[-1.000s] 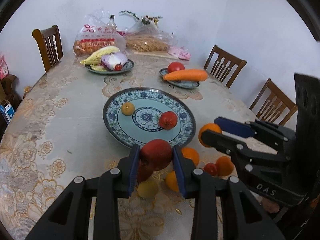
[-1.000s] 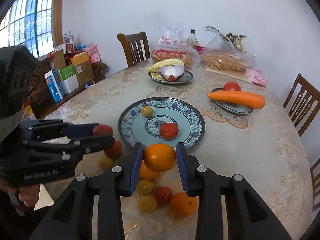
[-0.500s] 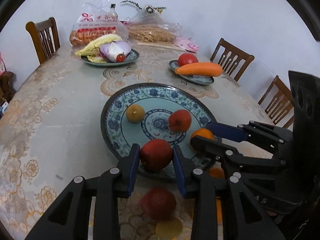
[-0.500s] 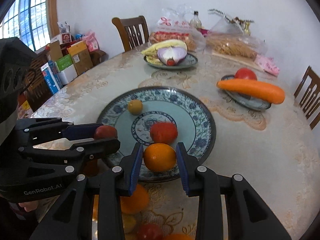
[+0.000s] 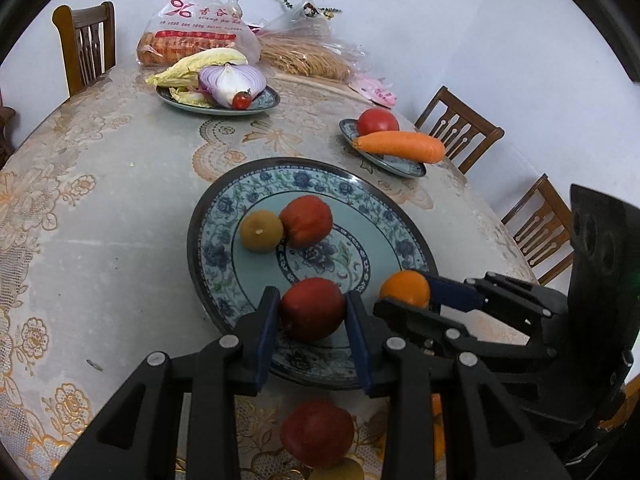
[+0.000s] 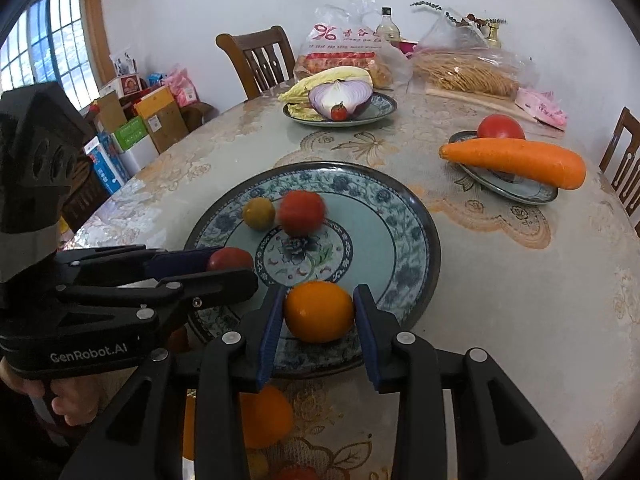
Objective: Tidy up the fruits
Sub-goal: 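Place the apple on the plate with the left tool while the right tool carries the orange, then lower the orange onto the plate and open the right tool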
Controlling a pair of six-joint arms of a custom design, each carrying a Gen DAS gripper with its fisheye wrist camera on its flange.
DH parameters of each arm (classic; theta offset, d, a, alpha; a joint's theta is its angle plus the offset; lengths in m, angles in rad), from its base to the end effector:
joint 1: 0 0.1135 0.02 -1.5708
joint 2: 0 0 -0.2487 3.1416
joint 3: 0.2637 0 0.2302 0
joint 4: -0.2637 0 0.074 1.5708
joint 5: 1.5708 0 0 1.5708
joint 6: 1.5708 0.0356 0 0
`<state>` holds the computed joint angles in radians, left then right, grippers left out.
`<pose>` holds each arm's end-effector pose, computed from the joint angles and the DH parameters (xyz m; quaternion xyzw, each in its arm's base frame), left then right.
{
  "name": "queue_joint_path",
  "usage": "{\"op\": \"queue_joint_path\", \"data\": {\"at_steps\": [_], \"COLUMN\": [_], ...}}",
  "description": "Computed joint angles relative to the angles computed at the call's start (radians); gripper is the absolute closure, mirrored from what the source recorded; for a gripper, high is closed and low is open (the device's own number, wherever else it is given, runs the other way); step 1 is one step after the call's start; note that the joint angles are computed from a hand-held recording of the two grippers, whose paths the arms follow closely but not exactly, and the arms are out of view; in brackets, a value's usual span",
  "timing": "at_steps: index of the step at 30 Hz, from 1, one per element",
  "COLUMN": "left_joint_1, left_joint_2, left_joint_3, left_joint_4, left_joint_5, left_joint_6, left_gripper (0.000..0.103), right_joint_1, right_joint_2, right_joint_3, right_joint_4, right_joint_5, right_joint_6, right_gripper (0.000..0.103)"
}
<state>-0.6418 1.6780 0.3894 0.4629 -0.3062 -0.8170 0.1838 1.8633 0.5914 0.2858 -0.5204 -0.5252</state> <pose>0.1981 -0.1347 0.0847 -0.1358 0.9121 -0.1338 0.3629 0.2646 0.0672 0.0695 -0.3907 0.8421 0.1955 0.3163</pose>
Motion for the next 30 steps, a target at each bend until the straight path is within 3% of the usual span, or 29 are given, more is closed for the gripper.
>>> {"op": "queue_joint_path", "data": {"at_steps": [3,6,9,11,13,21,26,30], "left_joint_1": [-0.017,-0.079,-0.16,-0.199,-0.244,-0.371,-0.475,-0.571], "left_joint_2": [-0.004,-0.022,-0.049,-0.072,-0.094,-0.091,-0.104,-0.117], "left_joint_3": [0.005,0.039,0.058,0.047,0.023,0.029,0.059,0.117], "left_joint_4": [-0.021,-0.127,-0.23,-0.252,-0.253,-0.357,-0.436,-0.585], "left_joint_5": [-0.021,-0.13,-0.258,-0.297,-0.335,-0.361,-0.408,-0.481], "left_joint_6": [-0.01,-0.04,-0.088,-0.12,-0.158,-0.314,-0.392,-0.492], "left_gripper": [0.068,0.061,0.049,0.031,0.026,0.026,0.026,0.026], "right_joint_1": [-0.003,-0.001,-0.009,-0.018,-0.022,-0.031,-0.108,-0.196], "right_joint_2": [-0.001,-0.012,-0.038,-0.057,-0.083,-0.213,-0.301,-0.399], "right_joint_3": [-0.002,-0.021,-0.038,-0.056,-0.086,-0.258,-0.296,-0.326], "right_joint_4": [-0.011,0.009,-0.001,-0.002,0.019,0.148,0.073,-0.009], "right_joint_5": [0.001,0.016,0.012,0.006,0.016,0.053,-0.004,-0.079], "right_joint_6": [-0.008,-0.013,-0.026,-0.042,-0.052,-0.087,-0.117,-0.168], "right_gripper": [0.067,0.067,0.067,0.067,0.066,0.061,0.06,0.059]}}
